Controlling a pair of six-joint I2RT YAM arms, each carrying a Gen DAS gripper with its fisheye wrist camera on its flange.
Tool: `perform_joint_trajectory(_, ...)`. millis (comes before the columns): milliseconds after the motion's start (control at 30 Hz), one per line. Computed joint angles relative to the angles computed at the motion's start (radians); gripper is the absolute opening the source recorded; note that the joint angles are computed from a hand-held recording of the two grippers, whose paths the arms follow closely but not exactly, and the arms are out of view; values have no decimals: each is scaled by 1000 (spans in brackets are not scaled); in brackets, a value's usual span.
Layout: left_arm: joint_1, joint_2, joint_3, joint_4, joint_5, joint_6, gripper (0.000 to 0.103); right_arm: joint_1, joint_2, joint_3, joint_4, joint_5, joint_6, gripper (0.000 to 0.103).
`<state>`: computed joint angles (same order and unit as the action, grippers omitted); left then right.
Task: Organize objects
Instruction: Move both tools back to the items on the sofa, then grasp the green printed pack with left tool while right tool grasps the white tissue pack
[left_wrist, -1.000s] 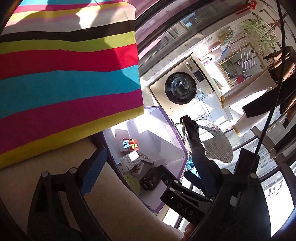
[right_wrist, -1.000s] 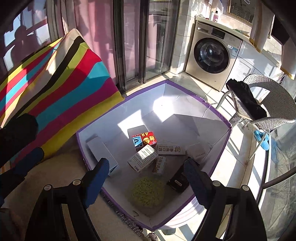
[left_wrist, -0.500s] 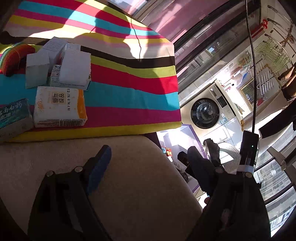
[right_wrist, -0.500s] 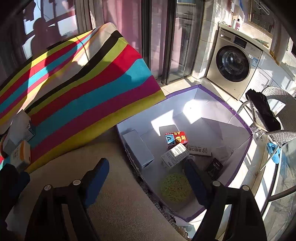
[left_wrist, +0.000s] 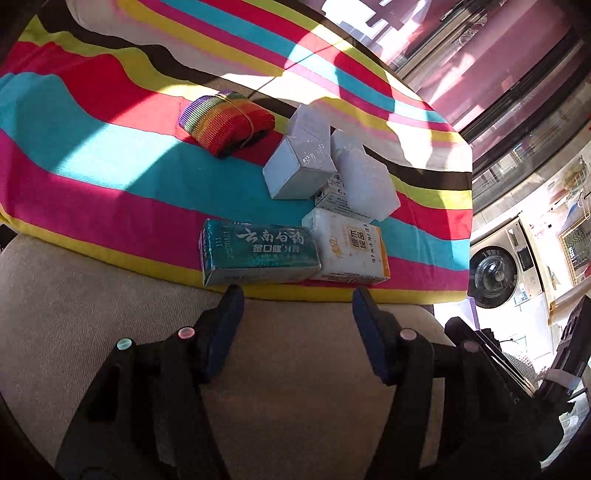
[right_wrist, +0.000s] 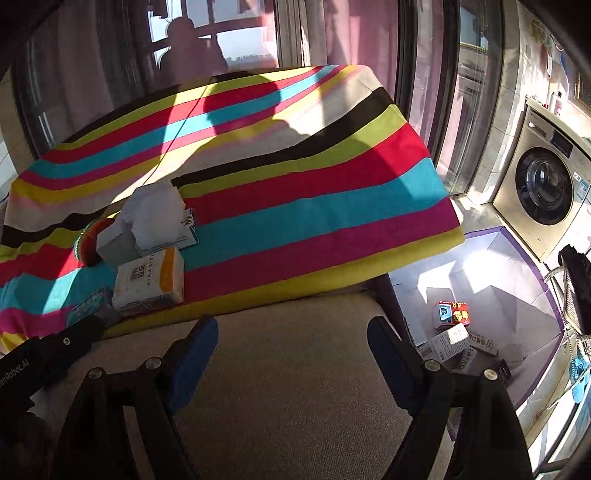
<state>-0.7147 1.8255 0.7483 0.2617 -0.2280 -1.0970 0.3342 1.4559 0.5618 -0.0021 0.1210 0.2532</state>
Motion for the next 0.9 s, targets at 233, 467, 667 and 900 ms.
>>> perform_joint_trajectory(233, 45, -9, -13, -46, -26, 9, 79, 63, 73, 52, 29, -41, 1, 84)
perform_joint_trajectory(467, 10, 63, 176, -295, -99, 79, 91, 114, 112, 82, 47, -36, 11, 84)
perform_joint_trajectory(667, 26, 145, 301, -419, -103, 104, 91, 98, 121, 83, 52, -56, 21, 84)
perform_joint_trajectory(900, 33, 125, 273, -422, -134, 115, 77, 113, 165, 120, 62, -106, 16, 84)
